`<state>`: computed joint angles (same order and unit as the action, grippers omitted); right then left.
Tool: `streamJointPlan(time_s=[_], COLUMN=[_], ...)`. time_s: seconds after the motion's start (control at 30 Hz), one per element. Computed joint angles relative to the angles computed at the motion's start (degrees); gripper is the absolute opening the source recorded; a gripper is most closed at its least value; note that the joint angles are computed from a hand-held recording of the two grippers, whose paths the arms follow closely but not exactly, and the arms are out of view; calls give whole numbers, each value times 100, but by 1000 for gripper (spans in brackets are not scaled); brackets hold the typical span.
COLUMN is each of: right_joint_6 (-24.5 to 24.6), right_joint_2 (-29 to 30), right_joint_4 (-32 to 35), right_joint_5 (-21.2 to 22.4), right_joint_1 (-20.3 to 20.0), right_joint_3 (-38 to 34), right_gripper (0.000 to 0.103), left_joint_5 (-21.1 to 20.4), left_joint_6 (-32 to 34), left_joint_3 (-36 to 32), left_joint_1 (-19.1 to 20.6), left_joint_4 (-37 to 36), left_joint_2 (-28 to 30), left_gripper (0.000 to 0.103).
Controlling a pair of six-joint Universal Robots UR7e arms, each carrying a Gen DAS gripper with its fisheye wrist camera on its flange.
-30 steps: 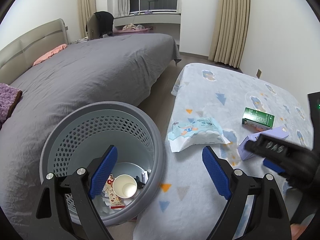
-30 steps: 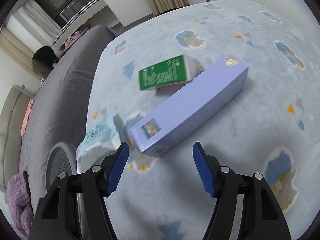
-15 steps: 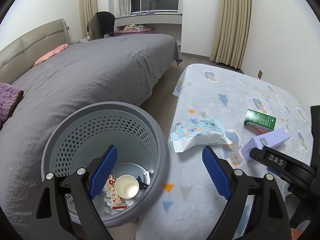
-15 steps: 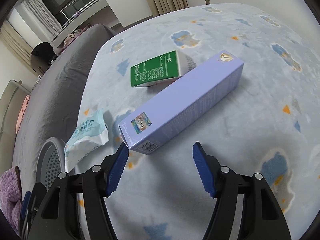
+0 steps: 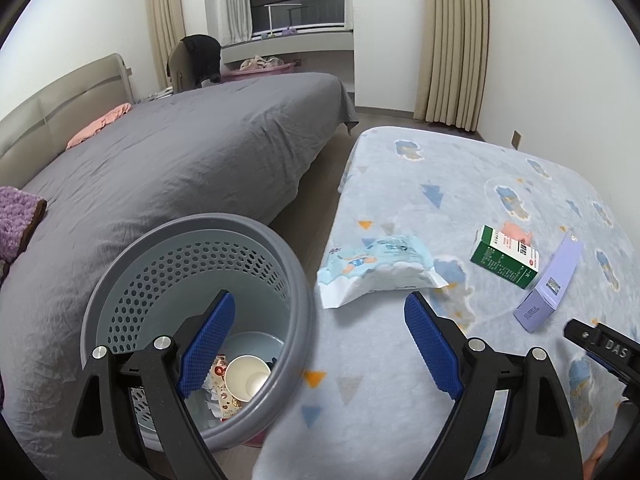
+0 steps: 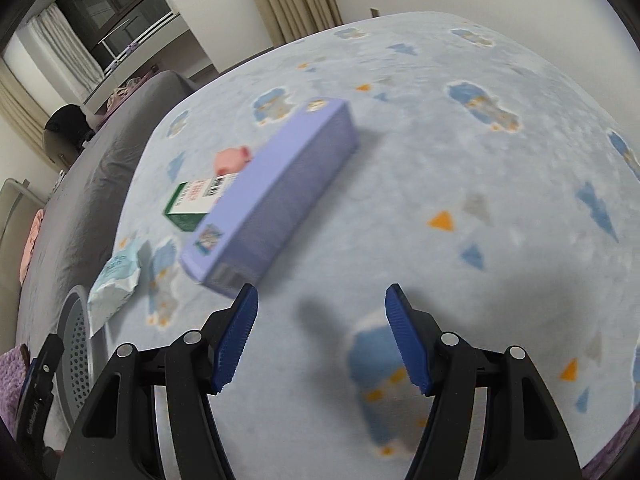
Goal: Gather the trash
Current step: 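Bring the open right tool over the purple toothpaste box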
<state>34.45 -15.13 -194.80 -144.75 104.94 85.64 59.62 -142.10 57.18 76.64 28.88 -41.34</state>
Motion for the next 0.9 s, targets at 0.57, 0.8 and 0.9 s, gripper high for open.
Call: streamJointPlan(time_s=[0.57, 0.8, 0.9], right_joint_6=[-240, 137, 118], right_joint_2=[294, 525, 535], right_joint_4=[633, 1342, 1363], right_joint_5=[304, 92, -19], right_joint_1=[87, 68, 52], right_joint_3=[-1067, -1636, -1624], right_gripper=[64, 64, 64], left_joint_5=[-7, 40, 57], left_joint_6=[-25, -77, -84], left_joint_3=[-37, -152, -162], left_joint_1=[-80, -39, -37], left_joint_4=[66, 178, 199], left_joint_2=[116, 153, 155], left_gripper=[85, 85, 85])
